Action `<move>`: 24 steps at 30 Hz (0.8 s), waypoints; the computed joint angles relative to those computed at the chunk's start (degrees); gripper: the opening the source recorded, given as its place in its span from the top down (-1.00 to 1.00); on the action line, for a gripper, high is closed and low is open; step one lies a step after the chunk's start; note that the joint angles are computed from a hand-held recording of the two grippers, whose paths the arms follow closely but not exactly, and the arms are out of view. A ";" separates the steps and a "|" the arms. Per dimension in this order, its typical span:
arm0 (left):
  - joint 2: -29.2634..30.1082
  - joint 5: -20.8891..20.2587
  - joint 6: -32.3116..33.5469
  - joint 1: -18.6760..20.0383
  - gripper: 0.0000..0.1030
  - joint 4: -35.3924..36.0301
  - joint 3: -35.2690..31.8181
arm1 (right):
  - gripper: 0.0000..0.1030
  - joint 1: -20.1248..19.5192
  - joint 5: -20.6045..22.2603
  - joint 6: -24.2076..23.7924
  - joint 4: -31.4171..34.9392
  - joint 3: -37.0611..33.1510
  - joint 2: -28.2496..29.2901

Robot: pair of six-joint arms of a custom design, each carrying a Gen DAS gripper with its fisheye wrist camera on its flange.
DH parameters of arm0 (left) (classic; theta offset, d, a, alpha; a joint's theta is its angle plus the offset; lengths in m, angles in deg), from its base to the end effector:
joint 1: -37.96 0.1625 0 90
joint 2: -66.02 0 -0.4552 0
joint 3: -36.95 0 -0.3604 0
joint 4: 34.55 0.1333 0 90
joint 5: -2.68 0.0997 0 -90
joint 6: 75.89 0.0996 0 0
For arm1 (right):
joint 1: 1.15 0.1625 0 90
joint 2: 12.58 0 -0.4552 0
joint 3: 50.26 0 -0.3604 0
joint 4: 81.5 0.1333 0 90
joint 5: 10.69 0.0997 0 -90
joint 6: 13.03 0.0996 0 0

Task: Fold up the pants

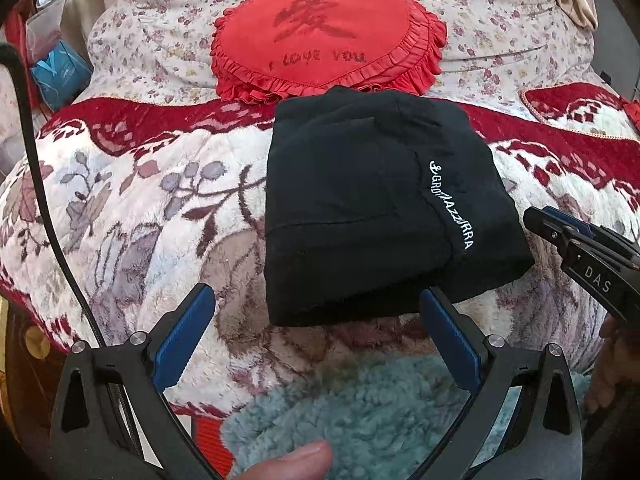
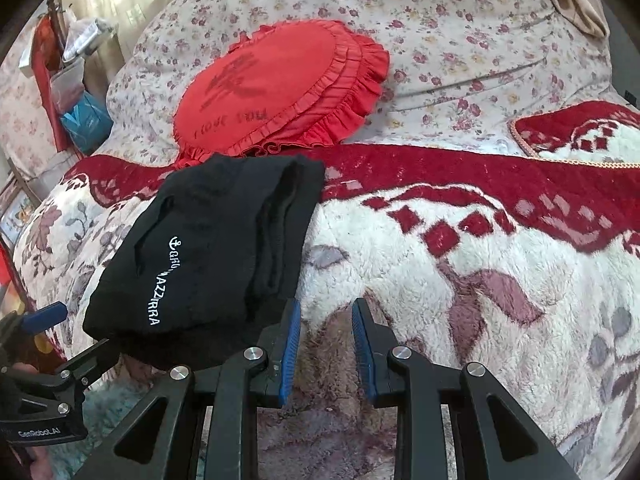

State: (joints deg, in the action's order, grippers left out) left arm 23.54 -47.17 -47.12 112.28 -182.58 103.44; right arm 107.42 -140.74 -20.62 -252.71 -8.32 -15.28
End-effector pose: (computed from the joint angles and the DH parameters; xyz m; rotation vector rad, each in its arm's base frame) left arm -0.0234 -0.8141 0.3159 0.6369 2.2440 -0.6080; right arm 0.3391 -0.7922 -0.0340 0.2114 -2.3582 0.9771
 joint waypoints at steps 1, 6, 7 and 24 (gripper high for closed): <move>0.00 -0.04 -0.12 0.02 -0.98 0.08 0.00 | 0.52 -0.01 0.01 0.03 0.02 0.06 -0.04; 0.03 0.02 -0.09 0.01 -0.98 0.06 -0.06 | 0.52 -0.09 0.24 -0.38 -0.52 0.43 -0.21; 0.04 -0.01 -0.09 0.01 -0.98 0.05 -0.09 | 0.52 -0.09 0.22 -0.33 -0.53 0.45 -0.22; -0.02 -0.32 -0.90 0.20 -0.98 0.82 -0.34 | 0.51 -0.05 0.11 -0.18 -0.99 1.25 -0.72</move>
